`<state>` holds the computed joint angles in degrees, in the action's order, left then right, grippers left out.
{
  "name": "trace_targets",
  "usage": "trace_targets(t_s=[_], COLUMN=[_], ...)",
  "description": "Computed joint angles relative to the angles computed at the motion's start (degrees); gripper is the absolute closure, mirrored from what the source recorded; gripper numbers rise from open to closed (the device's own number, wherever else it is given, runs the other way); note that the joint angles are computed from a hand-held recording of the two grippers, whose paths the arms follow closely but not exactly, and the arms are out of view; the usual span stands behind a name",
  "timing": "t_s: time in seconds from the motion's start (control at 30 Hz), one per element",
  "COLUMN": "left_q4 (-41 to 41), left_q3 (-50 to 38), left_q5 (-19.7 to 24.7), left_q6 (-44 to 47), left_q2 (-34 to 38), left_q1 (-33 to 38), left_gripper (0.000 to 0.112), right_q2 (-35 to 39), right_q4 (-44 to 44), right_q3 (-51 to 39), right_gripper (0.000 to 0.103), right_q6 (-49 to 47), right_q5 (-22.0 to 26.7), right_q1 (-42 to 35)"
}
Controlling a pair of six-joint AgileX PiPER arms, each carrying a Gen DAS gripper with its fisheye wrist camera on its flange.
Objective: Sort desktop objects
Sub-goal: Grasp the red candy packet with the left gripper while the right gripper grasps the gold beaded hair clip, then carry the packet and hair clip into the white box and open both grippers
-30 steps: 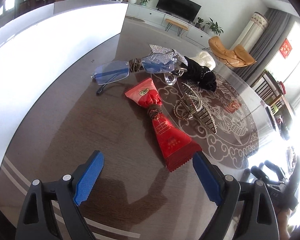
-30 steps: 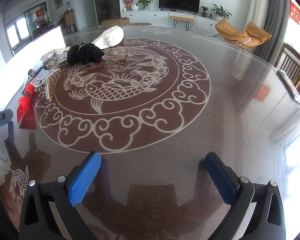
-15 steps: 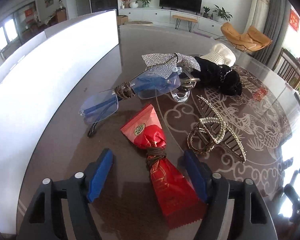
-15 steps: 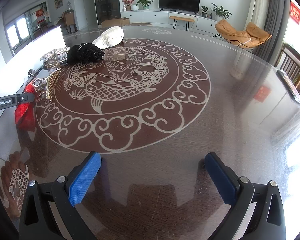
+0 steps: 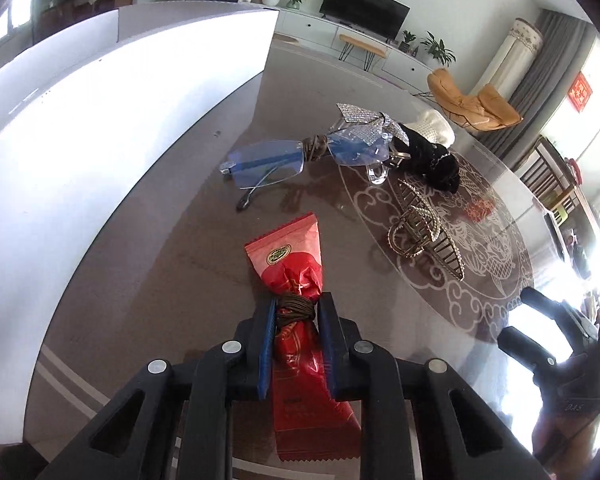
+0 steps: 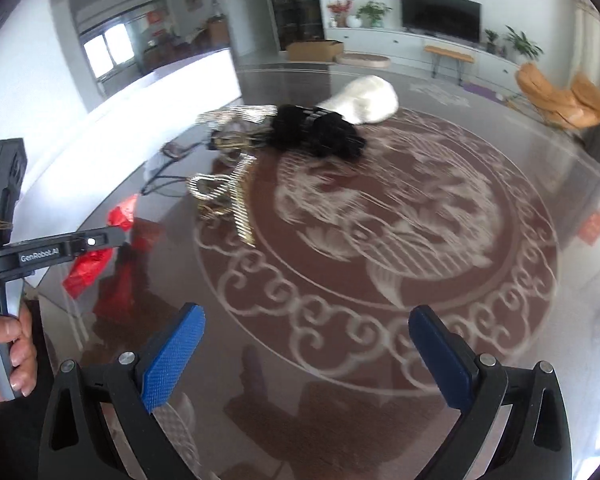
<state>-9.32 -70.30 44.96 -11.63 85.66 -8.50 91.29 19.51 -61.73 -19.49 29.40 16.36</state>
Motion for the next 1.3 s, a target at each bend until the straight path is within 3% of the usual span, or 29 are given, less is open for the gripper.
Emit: trace_targets(t_s=[0.1,0.17,0.23,0.27,0.33,0.37,0.67,1.07,1.23,1.3], left_q4=[1.1,2.5,3.4,3.8,4.3,4.1,7.4,11.0,-0.8,-7.0], left_q3=[1.1,1.8,1.9,1.7,1.4,1.5,1.8,2.2,4.9,5.8], left_q5=[-1.3,-2.0,-2.1,-2.1,-2.3,-2.4,-4.0,-4.7,-7.4,-6.4], left_q6=[-2.0,-3.2,-3.8,-4.0,-4.3,-4.1,-5.9,-7.8,2.4,7.2], left_q2=[-0.4,-0.8,-0.8,-0.7,-0.4,-0.5,-1.6,-2.8,-6.9,-9.6], left_q1=[0.1,-0.4,-1.1,-1.5,-2.2,-2.3,-5.0,-7.4,-3.5,-0.9], left_gripper=[0.092,0.092,0.092,0.092,0.092,0.092,0.092,0.092,0.092,0.092], right_q2=[8.7,15.2,20.5,22.2,23.0,22.9,10.2,5.7,3.5,2.5], right_q4=[-8.7,-11.3,-11.2,-11.2,-13.4,-12.0,-11.3,-12.2,-12.8,-12.5], right_q3=[-11.4,-20.0,-26.9,-29.0,-29.8,-29.8,-14.1,-11.5,-11.7,-11.8], right_gripper=[0.01,0.016,0.027,0.039,0.057,0.06,0.06,0.06,0.06,0.06], right_q6=[7.3,10.4,12.0,12.6,14.6,14.2,10.0,9.9,10.1,9.7], right_q5=[0.5,4.5,8.7,10.1,9.9,10.4,5.3,7.6,8.0,8.2], right_q1=[7.7,9.4,9.7,9.7,10.0,9.5,7.3,6.8,8.0,8.1])
